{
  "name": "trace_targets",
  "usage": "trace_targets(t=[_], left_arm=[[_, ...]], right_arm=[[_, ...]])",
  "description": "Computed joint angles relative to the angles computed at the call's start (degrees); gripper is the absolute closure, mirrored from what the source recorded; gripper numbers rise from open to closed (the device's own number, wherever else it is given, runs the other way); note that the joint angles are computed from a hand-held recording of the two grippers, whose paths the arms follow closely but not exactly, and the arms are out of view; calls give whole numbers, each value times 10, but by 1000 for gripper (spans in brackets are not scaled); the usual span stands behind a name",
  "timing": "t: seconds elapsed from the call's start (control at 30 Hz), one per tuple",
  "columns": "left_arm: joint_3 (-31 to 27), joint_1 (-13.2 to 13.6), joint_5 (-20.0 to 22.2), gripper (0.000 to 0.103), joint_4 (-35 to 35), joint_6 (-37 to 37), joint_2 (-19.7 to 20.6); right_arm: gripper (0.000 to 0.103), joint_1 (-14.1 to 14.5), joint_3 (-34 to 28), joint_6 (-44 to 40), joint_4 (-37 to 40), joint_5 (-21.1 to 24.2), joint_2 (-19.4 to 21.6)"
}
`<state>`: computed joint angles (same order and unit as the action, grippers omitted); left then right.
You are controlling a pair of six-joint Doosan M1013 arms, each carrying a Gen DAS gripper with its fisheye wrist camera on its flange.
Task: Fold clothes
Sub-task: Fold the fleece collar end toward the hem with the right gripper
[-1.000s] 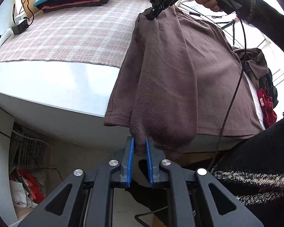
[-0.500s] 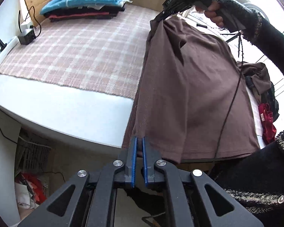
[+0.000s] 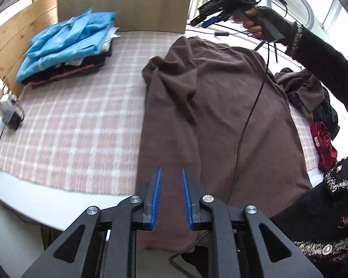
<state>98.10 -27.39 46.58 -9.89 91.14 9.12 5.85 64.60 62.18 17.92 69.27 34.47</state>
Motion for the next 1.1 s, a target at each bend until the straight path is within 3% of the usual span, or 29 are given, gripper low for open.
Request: trace_targets(t=[0.1,0.17,0.3,0.37,0.4,0.5,0.6,0.73,0.83,0.9,1.0,1.1], left_arm=[[-51,-9,9,85,-43,60,59],[-74,-15,19,84,-24,58,88],[-88,-5,44,85,-40,56,117],[-91,3,53,91,-67,70,125],[-91,7,56,94,-86,83,126],[-87,17,63,100,-136,118,125],[-82,16,70,100,-147,134,127],[-84,22,76,100,-151,130,127],[-74,27,65,100,-133,108,109],[-50,31,49,91,-114,82,81],[-16,38,33,76,-82,39,41],[12,44,52,73,-38,-20,18]], right_arm=[[57,-2,-3,16,5,24,26],[57,-1,-8,12,22,37,38],[57,3,-16,-13,48,51,50],[74,6,-21,-17,51,59,57],[96,5,-23,-19,55,60,59],[97,-2,-22,-34,90,42,54],[98,-13,2,-63,138,-42,33],[97,9,-15,-57,46,-33,59],[96,12,-27,-61,32,-22,65],[91,12,-36,-52,17,-6,62],[85,15,2,-85,-19,-57,19],[66,12,28,-153,10,-63,-14]])
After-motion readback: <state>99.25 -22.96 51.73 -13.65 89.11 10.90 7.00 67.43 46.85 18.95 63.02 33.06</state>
